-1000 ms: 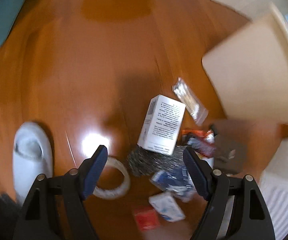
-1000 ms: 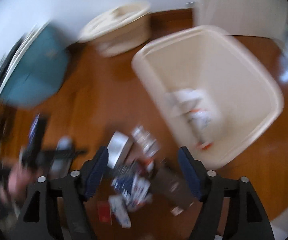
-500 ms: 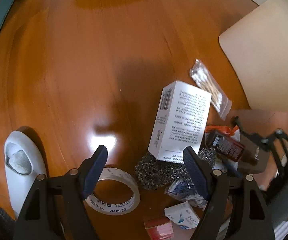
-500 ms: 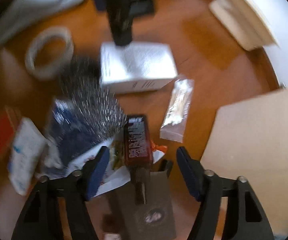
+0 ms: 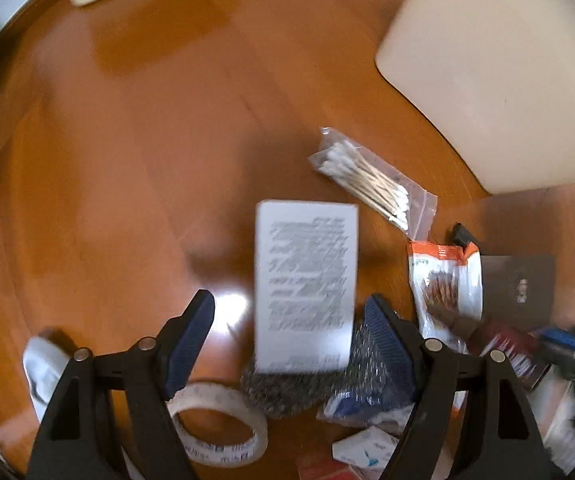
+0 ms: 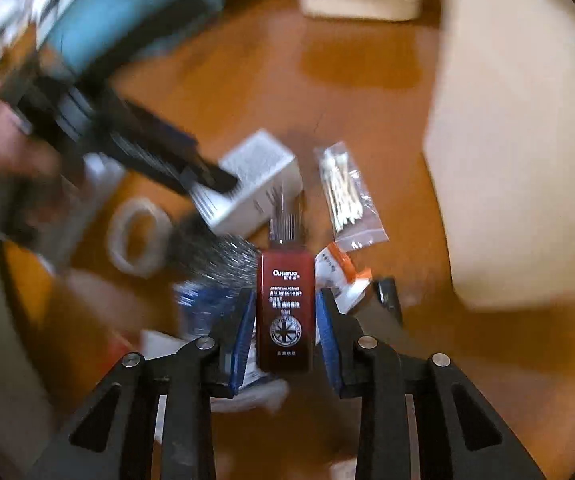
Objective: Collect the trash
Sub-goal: 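Grasp the red disinfectant bottle with the right tool while the left grasps the white leaflet, then carry the white leaflet over the wastebasket and open the left tool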
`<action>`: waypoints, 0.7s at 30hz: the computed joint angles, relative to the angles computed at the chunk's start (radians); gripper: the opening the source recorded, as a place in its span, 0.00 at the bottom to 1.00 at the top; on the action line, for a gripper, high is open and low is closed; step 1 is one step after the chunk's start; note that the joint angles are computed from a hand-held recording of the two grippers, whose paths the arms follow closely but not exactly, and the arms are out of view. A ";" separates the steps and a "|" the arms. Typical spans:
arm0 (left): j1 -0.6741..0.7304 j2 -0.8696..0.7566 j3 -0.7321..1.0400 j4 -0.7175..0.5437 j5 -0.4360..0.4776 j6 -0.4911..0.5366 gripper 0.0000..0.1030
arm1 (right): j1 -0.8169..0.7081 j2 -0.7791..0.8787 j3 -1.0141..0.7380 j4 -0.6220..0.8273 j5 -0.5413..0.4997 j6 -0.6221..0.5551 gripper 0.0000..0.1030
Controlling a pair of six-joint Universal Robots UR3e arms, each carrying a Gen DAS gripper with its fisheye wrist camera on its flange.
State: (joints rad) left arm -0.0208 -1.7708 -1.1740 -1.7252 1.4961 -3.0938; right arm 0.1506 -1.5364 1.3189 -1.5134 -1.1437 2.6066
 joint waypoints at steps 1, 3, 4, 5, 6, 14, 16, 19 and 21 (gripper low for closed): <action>-0.022 -0.024 0.005 0.019 0.014 -0.010 0.75 | -0.038 -0.042 0.025 0.016 0.037 0.004 0.00; -0.058 -0.085 0.022 0.042 0.045 -0.042 0.75 | -0.149 -0.119 0.069 0.070 0.136 -0.003 0.00; -0.065 -0.109 0.031 0.038 0.053 -0.063 0.75 | -0.162 -0.147 0.092 0.077 0.161 0.008 0.00; -0.061 -0.121 0.033 0.036 0.046 -0.082 0.75 | -0.171 -0.159 0.097 0.089 0.162 0.010 0.00; -0.054 -0.127 0.028 0.036 0.028 -0.108 0.75 | -0.162 -0.155 0.112 0.074 0.134 0.013 0.00; -0.082 -0.115 -0.011 0.061 0.059 -0.113 0.75 | -0.303 -0.251 0.169 0.099 0.071 -0.021 0.04; -0.072 -0.115 -0.027 0.066 0.042 -0.083 0.75 | -0.370 -0.297 0.201 0.140 0.047 -0.081 0.07; -0.092 -0.119 -0.063 0.108 0.046 -0.052 0.73 | -0.468 -0.400 0.245 0.271 -0.006 -0.216 0.17; -0.126 -0.116 -0.097 0.158 0.074 -0.065 0.56 | -0.512 -0.490 0.310 0.354 -0.032 -0.294 0.36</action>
State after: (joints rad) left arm -0.1467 -1.8870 -1.2714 -1.5677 1.5699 -3.1587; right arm -0.3610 -2.0260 1.6291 -1.1592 -1.1755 2.3126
